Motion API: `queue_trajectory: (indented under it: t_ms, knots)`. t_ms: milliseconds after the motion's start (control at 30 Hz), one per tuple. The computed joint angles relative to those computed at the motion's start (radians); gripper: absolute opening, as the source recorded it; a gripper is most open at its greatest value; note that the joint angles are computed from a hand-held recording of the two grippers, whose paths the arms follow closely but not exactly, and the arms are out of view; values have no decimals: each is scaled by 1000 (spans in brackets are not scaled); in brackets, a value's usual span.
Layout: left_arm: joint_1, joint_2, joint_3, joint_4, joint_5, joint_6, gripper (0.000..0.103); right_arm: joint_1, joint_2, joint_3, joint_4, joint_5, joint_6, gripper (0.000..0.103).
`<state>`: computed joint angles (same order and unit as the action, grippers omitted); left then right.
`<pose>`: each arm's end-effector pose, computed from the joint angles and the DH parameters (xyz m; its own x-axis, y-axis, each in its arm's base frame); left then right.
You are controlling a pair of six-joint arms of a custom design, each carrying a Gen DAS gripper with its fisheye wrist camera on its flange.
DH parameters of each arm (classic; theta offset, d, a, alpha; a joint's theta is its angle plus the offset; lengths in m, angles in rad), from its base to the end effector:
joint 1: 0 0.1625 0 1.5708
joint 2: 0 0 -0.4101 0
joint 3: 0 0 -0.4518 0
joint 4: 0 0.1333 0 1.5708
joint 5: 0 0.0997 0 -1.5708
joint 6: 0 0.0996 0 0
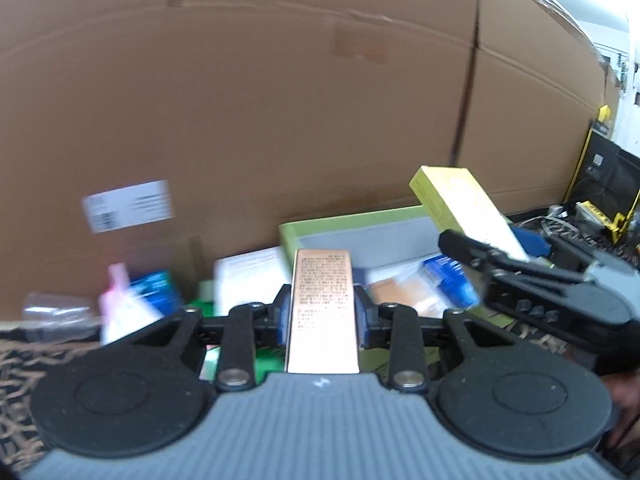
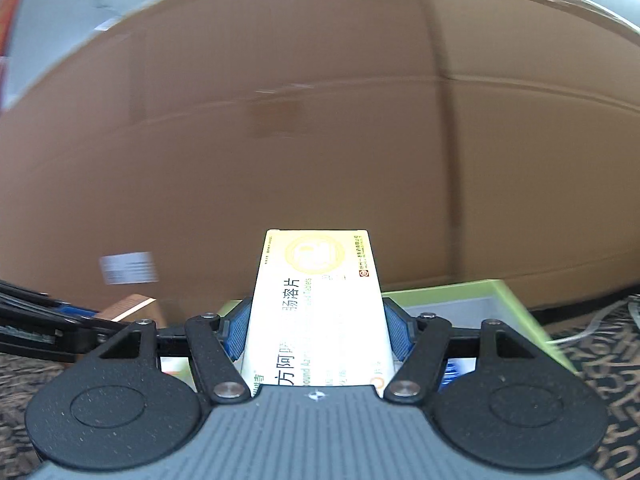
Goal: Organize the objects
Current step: 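Lower both boxes into the lime-green box and open both grippers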
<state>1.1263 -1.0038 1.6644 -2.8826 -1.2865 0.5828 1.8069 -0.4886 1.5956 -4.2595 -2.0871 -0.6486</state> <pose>-0.1616 -0.7142 0.2156 -0.5963 0.6117 -0.5199 0.8027 0.4569 -0.3833 0.2338 -0.6120 0.0516 -0.7674 0.2268 0.5997 -0.5785 0.1586 -0.8001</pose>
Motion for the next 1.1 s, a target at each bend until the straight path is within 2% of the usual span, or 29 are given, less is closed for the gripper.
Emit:
queue_trajectory:
  t_ms: [167, 300, 400, 533, 567, 600, 633, 667, 733, 933, 1100]
  knots:
    - [-40, 119, -68, -21, 14, -17, 30, -36, 10, -48, -29, -84, -34, 70]
    - [-56, 199, -133, 2, 29, -49, 30, -58, -1, -47, -28, -80, -21, 70]
    - [-66, 242, -163, -4, 59, -55, 30, -59, 26, -85, -62, -105, -75, 70]
    - [-64, 282, -205, 7, 62, -72, 31, -83, -2, -41, -25, -100, -5, 70]
    - [-61, 285, -209, 10, 50, -66, 45, -86, 0, -42, -26, -102, -11, 72]
    - [-59, 285, -211, 16, 40, -61, 58, -88, 2, -41, -33, -97, -24, 78]
    - [-57, 281, -204, 1, 36, -57, 78, -88, 0, -37, -39, -92, -25, 81]
    - [-56, 276, -189, -40, 32, -49, 86, -89, -5, -28, -45, -79, -14, 82]
    - [-56, 263, -165, -96, 25, -15, 89, -87, -7, -23, -74, -64, 4, 84]
    - [-48, 210, -131, -129, 1, 1, 103, -76, 7, -26, -169, -41, 9, 88]
    - [-35, 135, -38, -200, 0, 54, 103, -63, 19, -20, -204, -6, 25, 94]
